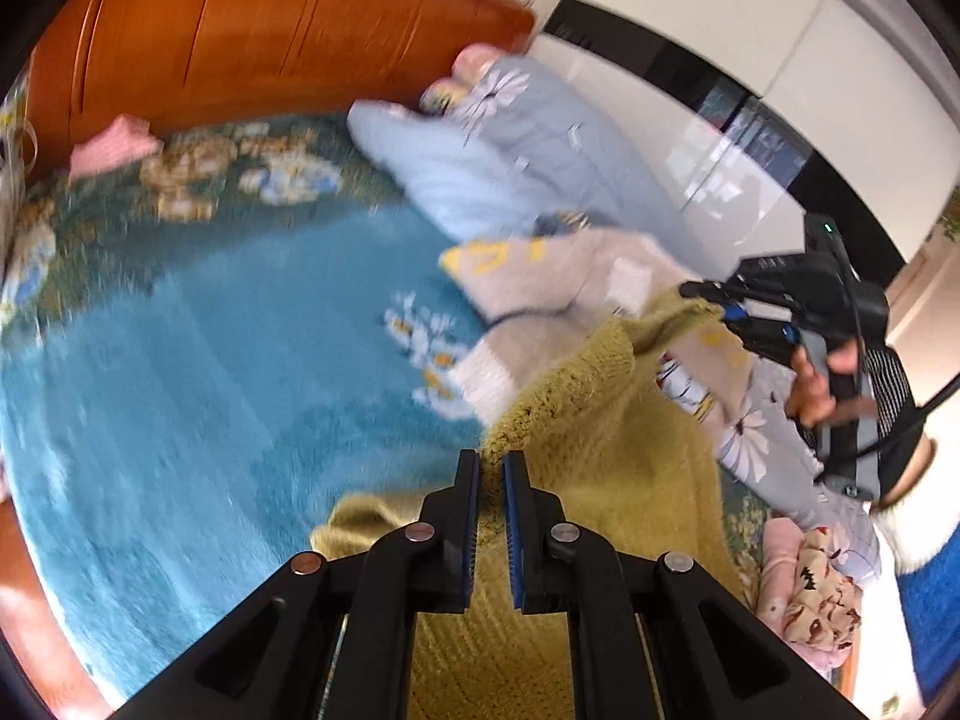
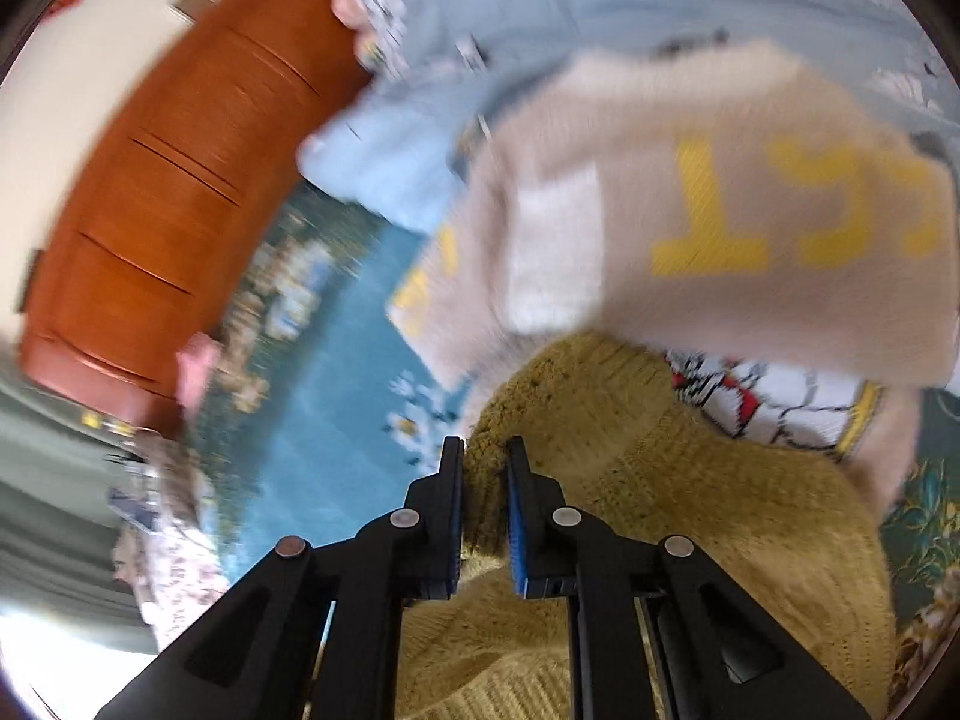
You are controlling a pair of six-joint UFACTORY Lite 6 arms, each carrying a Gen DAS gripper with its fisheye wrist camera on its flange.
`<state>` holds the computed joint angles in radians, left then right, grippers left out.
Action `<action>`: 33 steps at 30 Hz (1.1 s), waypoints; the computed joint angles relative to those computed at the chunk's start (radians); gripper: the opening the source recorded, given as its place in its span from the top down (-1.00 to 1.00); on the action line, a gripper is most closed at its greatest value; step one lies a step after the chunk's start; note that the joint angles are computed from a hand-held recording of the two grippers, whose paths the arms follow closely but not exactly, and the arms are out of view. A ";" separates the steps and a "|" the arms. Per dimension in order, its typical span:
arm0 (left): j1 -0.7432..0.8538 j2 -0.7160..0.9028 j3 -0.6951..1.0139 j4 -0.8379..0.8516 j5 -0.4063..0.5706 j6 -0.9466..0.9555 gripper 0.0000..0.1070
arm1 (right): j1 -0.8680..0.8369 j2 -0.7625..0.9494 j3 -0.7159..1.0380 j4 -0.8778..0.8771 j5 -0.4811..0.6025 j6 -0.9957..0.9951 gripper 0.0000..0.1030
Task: Fold clothes
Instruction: 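Lift the sweater with both grippers and fold it over toward the hem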
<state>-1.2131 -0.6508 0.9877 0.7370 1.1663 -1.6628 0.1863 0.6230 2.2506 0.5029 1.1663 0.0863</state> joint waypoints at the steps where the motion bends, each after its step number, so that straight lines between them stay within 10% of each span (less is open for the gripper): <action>1: -0.049 0.017 0.032 0.024 0.039 -0.010 0.84 | -0.025 -0.058 -0.054 0.036 -0.009 -0.040 0.75; 17: -0.446 0.356 0.188 -0.139 0.126 -0.006 0.84 | -0.684 -0.828 -1.108 0.253 0.165 -0.673 0.75; 23: -0.419 0.458 0.252 -0.246 0.057 0.103 0.77 | -0.974 -0.935 -1.272 0.182 0.287 -0.887 0.75; 33: -0.297 0.314 0.147 -0.301 0.039 0.023 0.36 | -1.170 -0.905 -1.534 -0.035 0.109 -1.071 0.76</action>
